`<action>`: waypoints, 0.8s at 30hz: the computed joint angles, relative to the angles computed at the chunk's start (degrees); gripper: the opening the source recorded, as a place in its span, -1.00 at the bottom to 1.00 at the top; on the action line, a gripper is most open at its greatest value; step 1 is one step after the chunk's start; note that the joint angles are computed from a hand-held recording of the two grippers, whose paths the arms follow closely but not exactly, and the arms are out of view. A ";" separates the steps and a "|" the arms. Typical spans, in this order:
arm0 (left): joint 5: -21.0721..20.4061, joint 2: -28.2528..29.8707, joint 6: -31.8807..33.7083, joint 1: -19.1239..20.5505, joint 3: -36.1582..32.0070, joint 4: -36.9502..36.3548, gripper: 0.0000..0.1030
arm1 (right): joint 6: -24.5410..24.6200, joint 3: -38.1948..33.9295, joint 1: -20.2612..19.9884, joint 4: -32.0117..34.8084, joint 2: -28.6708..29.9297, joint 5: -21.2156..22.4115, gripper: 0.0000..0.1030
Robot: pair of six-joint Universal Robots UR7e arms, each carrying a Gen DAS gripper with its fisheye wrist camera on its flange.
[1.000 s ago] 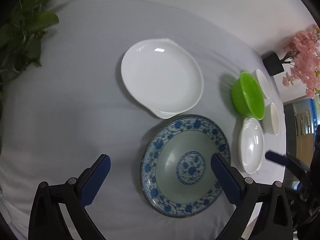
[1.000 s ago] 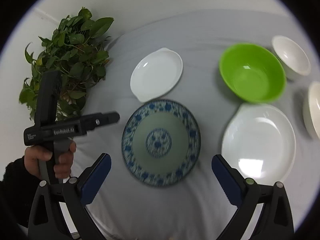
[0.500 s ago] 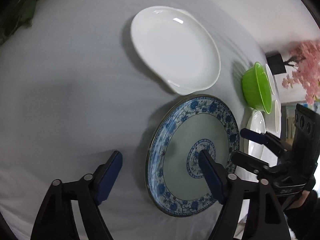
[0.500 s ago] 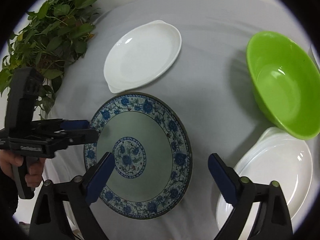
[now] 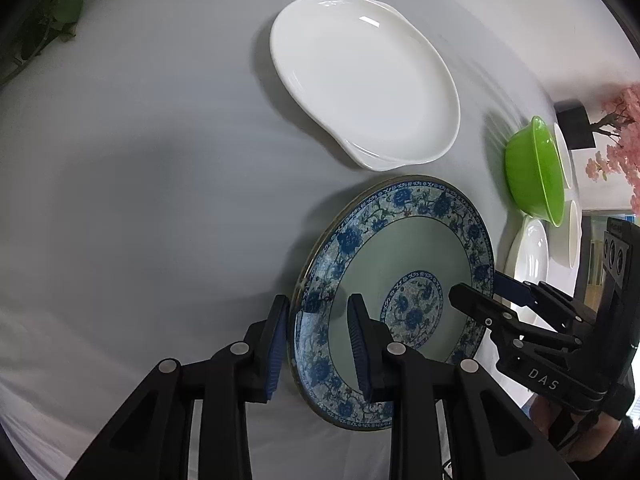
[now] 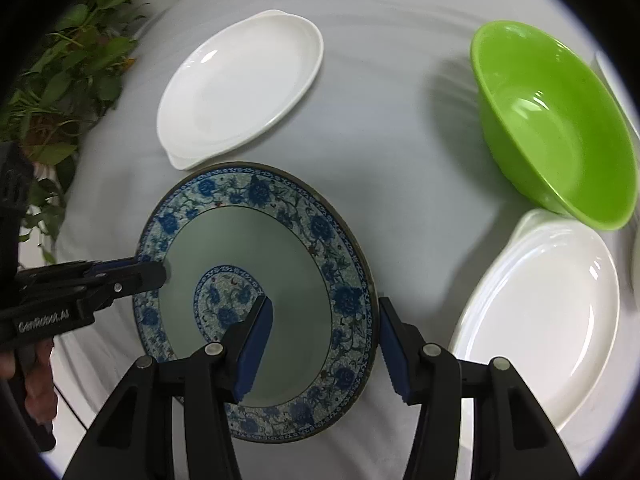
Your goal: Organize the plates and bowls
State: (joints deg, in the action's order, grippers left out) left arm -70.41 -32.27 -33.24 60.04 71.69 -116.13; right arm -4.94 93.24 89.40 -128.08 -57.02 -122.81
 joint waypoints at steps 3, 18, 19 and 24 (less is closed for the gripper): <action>0.84 -0.08 -0.10 -0.57 0.06 1.15 -0.49 | 2.97 -0.68 0.77 -0.02 1.19 -1.94 -0.03; 5.83 -1.85 -2.14 -3.80 1.74 2.12 -0.58 | 8.30 1.55 3.98 -1.95 0.16 -5.78 -0.24; 5.98 -2.16 -2.17 -4.07 1.91 2.17 -0.58 | 8.04 0.90 4.09 -2.17 0.48 -5.92 -0.24; 6.28 -3.64 -2.91 -5.68 2.73 2.49 -0.58 | 8.02 2.58 4.86 -2.97 -2.42 -6.55 -0.24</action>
